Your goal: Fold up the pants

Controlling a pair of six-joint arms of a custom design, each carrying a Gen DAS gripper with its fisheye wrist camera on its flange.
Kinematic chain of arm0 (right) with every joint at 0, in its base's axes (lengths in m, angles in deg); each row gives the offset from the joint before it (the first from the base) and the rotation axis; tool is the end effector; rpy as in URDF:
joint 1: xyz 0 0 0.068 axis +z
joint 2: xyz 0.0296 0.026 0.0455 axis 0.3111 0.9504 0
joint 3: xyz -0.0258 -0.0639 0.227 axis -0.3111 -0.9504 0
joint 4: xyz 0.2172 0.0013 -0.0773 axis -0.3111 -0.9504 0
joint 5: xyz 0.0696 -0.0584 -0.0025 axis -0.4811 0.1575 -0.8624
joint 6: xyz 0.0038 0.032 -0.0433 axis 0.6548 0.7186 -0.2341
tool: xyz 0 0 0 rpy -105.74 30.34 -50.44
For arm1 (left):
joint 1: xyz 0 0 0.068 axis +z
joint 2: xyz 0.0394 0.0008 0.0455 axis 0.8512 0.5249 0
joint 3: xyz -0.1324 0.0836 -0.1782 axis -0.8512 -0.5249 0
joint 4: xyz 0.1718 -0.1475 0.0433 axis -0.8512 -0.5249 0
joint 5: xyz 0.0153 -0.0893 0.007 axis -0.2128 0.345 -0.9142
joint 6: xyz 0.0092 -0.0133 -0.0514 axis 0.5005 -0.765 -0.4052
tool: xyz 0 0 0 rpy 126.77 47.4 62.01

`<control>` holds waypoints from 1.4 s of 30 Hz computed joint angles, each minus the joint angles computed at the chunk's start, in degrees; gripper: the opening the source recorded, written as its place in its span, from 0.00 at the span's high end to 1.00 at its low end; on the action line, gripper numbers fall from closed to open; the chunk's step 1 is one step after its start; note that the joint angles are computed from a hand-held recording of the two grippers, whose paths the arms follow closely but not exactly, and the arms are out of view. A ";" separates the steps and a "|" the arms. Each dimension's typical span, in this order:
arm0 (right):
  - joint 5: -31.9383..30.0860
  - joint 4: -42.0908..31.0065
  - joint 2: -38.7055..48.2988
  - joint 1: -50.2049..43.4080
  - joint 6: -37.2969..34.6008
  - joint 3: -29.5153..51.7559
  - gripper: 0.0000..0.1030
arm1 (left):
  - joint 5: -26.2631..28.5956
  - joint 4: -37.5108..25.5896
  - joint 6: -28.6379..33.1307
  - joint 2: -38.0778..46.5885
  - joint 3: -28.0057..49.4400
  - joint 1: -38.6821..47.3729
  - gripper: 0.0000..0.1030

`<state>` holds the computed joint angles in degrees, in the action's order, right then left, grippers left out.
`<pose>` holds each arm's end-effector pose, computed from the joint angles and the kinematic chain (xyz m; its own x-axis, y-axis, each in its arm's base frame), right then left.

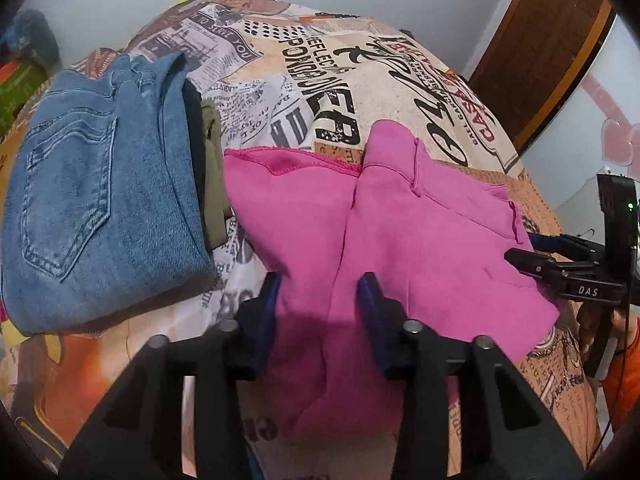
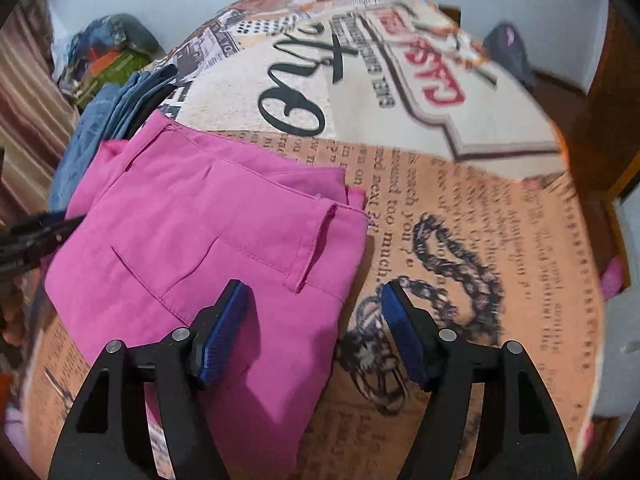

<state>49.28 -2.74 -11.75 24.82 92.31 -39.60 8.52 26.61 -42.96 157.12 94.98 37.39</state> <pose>0.1659 0.0278 0.0752 -0.8875 0.0003 -0.4608 -0.1294 0.9596 0.2499 0.2553 -0.1024 0.0678 -0.8497 0.1920 -0.4910 0.3094 0.9357 -0.1696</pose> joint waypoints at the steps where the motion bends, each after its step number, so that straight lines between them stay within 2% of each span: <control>1: -1.53 1.23 2.17 -1.24 -0.31 0.58 0.34 | -0.51 0.47 0.21 0.37 0.07 -0.23 0.68; 3: -3.02 1.56 4.59 -2.01 -0.65 1.93 0.34 | -1.06 0.95 0.19 0.68 0.25 -0.57 0.72; 5: -1.78 2.18 5.23 -0.64 -0.60 2.50 0.36 | -1.15 1.03 0.29 0.56 0.31 -0.71 0.83; 7: -1.90 2.19 5.07 0.62 -0.21 2.83 0.55 | -1.08 0.79 0.34 0.20 0.38 -0.77 0.87; 8: -3.51 1.89 5.40 0.64 -0.37 3.45 0.61 | -1.14 0.71 0.47 -0.06 0.30 -0.94 0.88; 11: -0.72 1.42 3.32 3.26 0.96 2.95 0.65 | -2.13 1.11 0.87 -2.21 -1.12 -1.75 0.90; 13: 1.01 1.64 1.93 4.16 2.00 2.54 0.78 | -2.53 1.45 0.84 -4.25 -2.48 -1.94 0.91; 16: 1.24 -0.43 -2.74 3.37 2.18 1.86 0.83 | -1.03 0.86 -0.03 -8.19 -4.41 -1.29 0.91; 18: 1.54 -2.44 -6.10 3.56 2.18 1.69 0.85 | -1.00 -0.01 -0.31 -11.55 -5.80 -1.42 0.91; 24: 3.91 -16.38 -21.80 9.17 4.27 4.22 0.87 | -2.05 -5.48 -0.47 -24.10 -9.28 -2.46 0.92; 30: 10.63 -27.52 -32.02 19.32 8.96 10.10 0.87 | 0.49 -16.34 1.75 -42.00 -11.82 2.99 0.92; 32: 12.83 -28.35 -31.94 22.49 10.38 12.31 0.87 | 1.93 -19.72 3.46 -46.11 -11.58 6.04 0.92; 33: 13.86 -31.48 -30.62 24.05 10.60 15.07 0.87 | 2.88 -21.11 4.47 -47.62 -11.36 7.78 0.92; 36: 17.91 -31.16 -28.12 29.75 12.95 18.84 0.87 | 7.59 -25.39 8.59 -51.32 -10.10 15.23 0.92; 42: 22.89 -27.19 -17.23 37.36 15.32 27.42 0.87 | 16.49 -28.76 17.58 -49.10 -5.87 30.12 0.92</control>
<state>72.17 -29.93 -28.99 62.18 107.63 -12.18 25.01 -2.16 -25.38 108.02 89.11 67.50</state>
